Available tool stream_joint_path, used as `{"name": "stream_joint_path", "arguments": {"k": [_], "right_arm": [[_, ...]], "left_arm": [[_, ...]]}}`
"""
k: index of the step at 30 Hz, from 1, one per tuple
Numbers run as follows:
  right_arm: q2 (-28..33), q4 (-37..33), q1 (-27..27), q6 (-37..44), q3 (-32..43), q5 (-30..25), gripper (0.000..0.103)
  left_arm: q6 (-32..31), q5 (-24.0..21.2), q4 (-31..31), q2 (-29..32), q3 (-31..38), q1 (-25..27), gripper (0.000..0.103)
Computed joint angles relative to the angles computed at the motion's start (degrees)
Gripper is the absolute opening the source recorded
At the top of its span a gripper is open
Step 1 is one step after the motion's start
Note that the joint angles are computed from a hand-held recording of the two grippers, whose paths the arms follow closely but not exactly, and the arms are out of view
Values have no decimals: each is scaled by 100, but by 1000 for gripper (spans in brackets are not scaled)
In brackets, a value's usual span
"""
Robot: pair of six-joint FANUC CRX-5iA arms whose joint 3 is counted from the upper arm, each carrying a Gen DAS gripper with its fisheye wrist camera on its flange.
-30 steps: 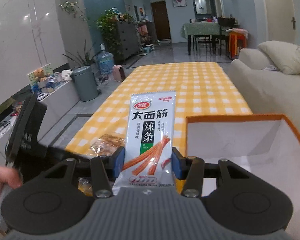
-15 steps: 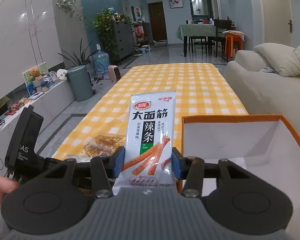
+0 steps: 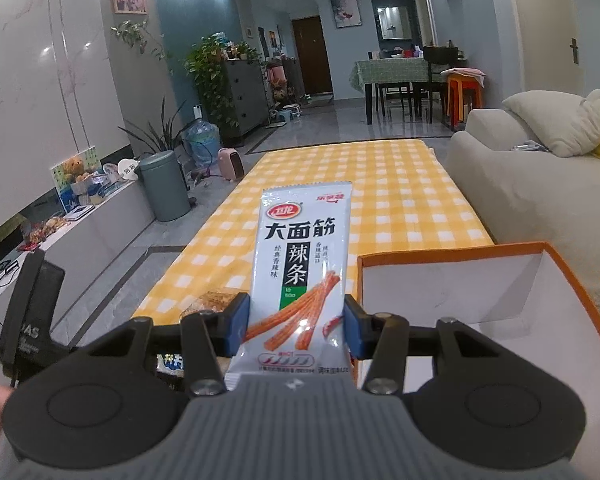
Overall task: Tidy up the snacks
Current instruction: 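Carry the white strip packet over the box and release it with the right gripper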
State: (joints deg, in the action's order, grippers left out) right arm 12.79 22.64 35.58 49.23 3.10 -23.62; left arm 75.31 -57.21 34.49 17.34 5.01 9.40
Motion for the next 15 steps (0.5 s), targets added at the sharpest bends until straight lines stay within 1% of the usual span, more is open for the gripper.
{"name": "stream_joint_path", "arguments": {"k": [2, 4, 6, 8, 10, 11, 15], "right_arm": [[-20, -23, -4, -35, -5, -9, 47], [-19, -25, -13, -85, -4, -4, 47], [-13, -126, -30, -19, 28, -6, 47], [-19, -100, -29, -64, 15, 11, 47], [-16, -128, -40, -54, 16, 32, 47], [-8, -143, -44, -52, 24, 26, 47], [47, -245, -47, -7, 98, -79, 47]], "left_arm": [[11, 83, -57, -8, 3, -75, 19], [-22, 77, -15, 44, 13, -114, 20], [22, 58, -102, 90, 74, -151, 20], [-53, 69, -41, 104, 60, -159, 25], [-149, 98, 130, 120, -3, -151, 39], [-82, 81, 100, 151, 35, -158, 41], [285, -68, -434, 363, 385, -281, 43]]}}
